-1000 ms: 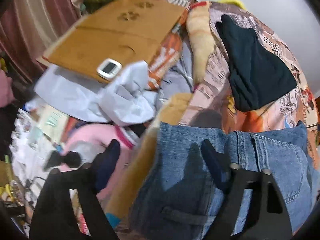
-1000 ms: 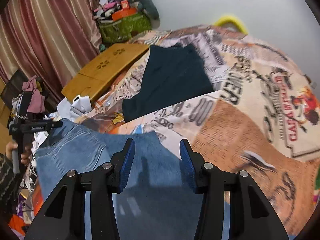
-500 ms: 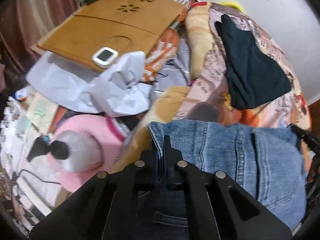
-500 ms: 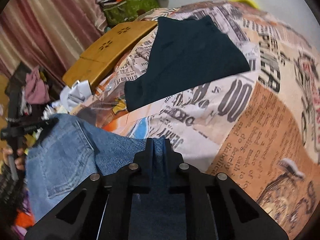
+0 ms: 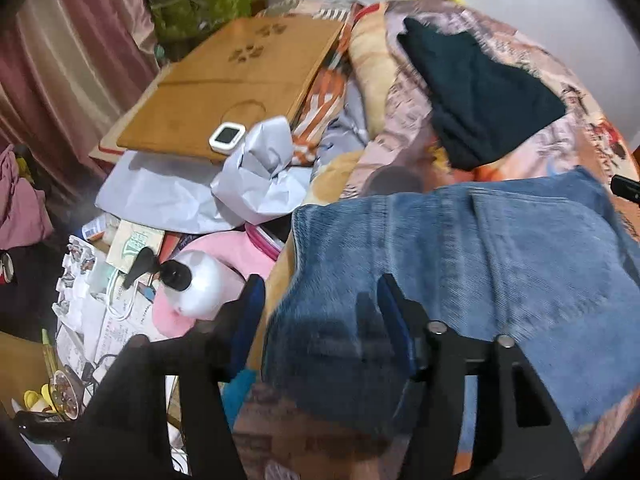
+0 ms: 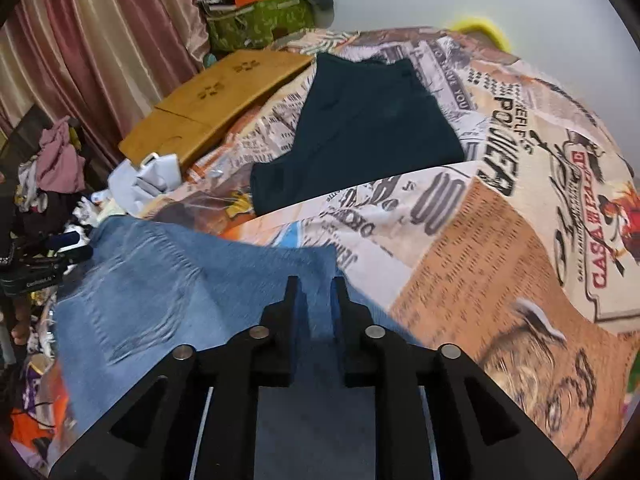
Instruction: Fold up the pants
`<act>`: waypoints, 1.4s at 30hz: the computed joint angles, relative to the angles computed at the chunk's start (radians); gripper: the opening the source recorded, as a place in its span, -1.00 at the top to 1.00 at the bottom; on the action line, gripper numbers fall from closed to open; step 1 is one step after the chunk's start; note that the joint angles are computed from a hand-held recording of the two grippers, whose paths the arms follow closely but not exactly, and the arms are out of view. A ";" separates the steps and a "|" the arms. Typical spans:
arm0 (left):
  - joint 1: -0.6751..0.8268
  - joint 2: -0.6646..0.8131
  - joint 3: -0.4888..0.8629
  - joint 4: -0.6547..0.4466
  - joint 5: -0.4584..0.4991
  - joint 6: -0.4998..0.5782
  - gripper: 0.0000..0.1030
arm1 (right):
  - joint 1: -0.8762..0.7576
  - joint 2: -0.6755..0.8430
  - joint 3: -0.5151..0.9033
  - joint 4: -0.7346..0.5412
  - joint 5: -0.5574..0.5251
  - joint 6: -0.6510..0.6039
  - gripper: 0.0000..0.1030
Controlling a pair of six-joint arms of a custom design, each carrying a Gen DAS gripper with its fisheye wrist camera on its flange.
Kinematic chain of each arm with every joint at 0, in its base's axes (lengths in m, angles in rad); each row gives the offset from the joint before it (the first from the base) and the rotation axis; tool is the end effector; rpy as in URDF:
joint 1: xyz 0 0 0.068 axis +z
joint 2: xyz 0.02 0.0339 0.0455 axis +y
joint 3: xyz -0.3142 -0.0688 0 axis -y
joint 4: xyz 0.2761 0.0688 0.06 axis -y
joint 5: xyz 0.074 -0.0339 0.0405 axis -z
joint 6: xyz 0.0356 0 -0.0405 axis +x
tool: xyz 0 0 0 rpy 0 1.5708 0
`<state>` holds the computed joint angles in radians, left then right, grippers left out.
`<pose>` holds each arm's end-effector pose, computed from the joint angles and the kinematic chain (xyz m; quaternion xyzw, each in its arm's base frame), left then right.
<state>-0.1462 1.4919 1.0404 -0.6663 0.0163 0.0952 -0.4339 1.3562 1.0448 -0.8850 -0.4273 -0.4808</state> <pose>0.3143 -0.0469 0.2617 0.1191 0.9671 -0.0137 0.2243 0.2541 -0.1015 0.2940 -0.0620 0.9590 0.1066 0.2552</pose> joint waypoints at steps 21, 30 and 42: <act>-0.024 -0.113 -0.050 -0.216 0.286 -0.194 -0.51 | -0.520 -0.273 -0.185 -0.266 -0.071 -0.526 0.25; -0.118 -0.110 -0.072 -0.118 0.071 -0.244 0.45 | -0.723 -0.267 -0.162 -0.421 -0.125 -0.732 0.21; -0.198 -0.270 -0.100 -0.044 -0.072 -0.198 0.68 | -0.443 -0.450 -0.217 -0.495 -0.186 -0.611 0.21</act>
